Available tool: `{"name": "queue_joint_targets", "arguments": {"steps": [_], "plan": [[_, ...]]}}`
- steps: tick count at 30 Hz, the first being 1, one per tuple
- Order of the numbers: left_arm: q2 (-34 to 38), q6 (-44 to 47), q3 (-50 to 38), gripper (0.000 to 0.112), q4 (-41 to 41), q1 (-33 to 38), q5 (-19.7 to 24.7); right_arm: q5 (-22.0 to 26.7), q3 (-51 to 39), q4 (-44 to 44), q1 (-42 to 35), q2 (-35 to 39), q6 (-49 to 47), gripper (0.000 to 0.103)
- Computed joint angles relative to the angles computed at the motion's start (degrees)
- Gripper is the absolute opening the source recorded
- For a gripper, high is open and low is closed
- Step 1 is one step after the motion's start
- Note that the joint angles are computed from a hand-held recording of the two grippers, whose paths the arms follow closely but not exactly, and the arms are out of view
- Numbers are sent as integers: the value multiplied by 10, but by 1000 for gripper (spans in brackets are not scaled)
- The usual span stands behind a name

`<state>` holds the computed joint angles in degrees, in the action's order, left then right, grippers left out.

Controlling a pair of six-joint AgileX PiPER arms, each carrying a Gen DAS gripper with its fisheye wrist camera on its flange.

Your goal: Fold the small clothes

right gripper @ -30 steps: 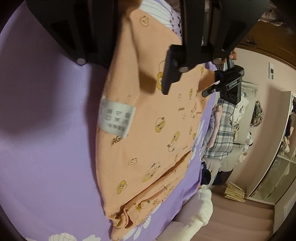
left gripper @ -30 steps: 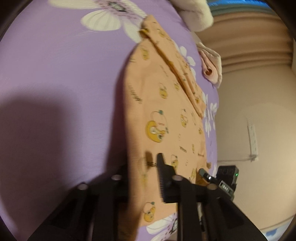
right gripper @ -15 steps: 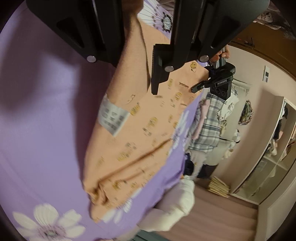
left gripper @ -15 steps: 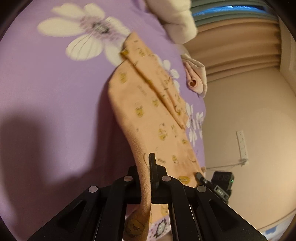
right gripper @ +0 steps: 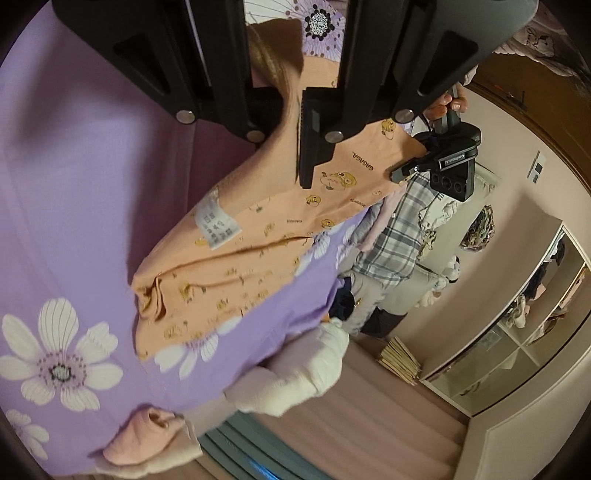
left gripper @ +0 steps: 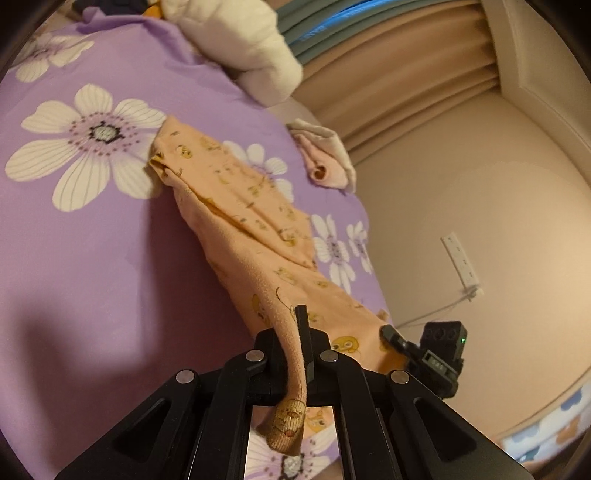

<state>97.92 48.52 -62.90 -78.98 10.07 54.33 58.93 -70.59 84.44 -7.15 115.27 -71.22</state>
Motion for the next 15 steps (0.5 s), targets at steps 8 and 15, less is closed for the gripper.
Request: {"name": "queue_joint_targets", "arguments": {"steps": [8, 15], "plan": [[-12, 48, 10, 0, -25, -2, 11, -1, 37, 30, -9, -34, -57, 3], [-19, 61, 18, 0, -44, 5, 34, 8, 30, 35, -14, -30, -59, 3]]}}
